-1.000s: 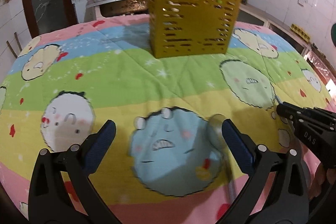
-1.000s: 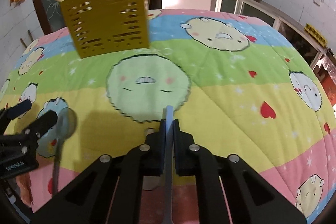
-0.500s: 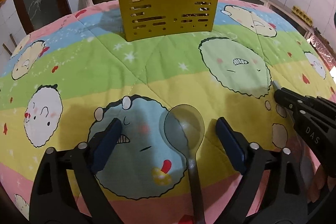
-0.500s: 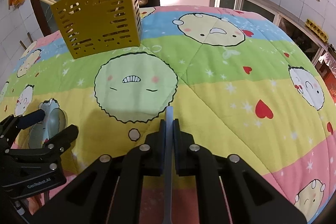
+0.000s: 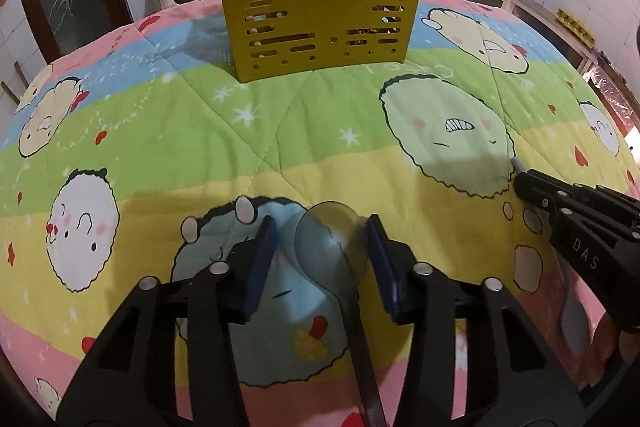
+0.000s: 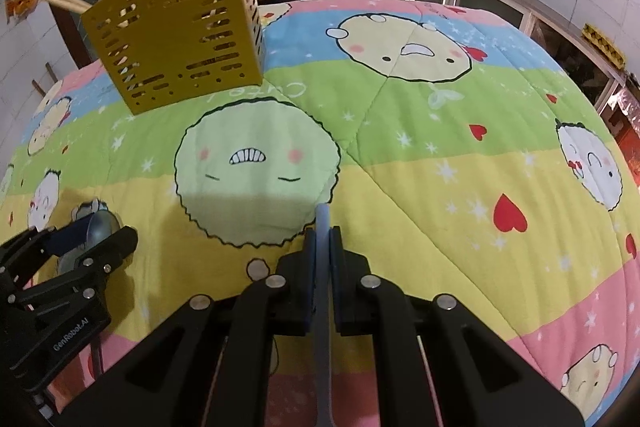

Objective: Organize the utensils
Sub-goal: 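Close the left gripper on the spoon handle while the right gripper holds the fork, then lift the spoon with the left gripper while the right gripper lifts the fork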

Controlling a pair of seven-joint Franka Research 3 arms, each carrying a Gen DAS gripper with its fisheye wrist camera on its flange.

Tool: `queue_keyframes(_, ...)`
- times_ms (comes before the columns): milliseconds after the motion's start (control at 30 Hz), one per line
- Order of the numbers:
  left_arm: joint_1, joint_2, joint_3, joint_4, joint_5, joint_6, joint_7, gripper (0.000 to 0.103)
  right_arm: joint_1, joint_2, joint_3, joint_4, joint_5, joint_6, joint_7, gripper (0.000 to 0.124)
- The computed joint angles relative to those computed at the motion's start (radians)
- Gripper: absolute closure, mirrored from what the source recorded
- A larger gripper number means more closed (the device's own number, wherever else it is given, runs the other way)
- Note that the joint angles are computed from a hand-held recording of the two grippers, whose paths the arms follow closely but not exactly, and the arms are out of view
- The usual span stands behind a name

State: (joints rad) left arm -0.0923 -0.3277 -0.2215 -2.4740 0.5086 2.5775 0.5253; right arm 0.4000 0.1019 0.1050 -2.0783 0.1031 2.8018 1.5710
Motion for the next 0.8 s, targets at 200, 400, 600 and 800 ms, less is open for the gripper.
queue_keyframes(200, 0.006, -0.004, 0.012, -0.013, 0.001, 0.043, 0.011, 0.069, 0.003, -0.004, 0.001, -0.016, 0.005, 0.036, 0.022, 0.117)
queue_keyframes(400, 0.016, -0.016, 0.015, -0.029, -0.003, 0.08, 0.016, 0.07, 0.008, -0.028, 0.009, -0.047, 0.022, 0.097, 0.021, 0.117)
queue_keyframes(600, 0.044, -0.073, 0.006, -0.058, 0.015, 0.109, -0.004, 0.07, 0.014, -0.065, 0.012, -0.08, -0.004, 0.178, 0.044, 0.117)
queue_keyframes(800, 0.09, -0.152, -0.028, -0.091, 0.085, 0.139, -0.048, 0.07, 0.012, -0.092, 0.019, -0.102, -0.027, 0.251, 0.07, 0.117)
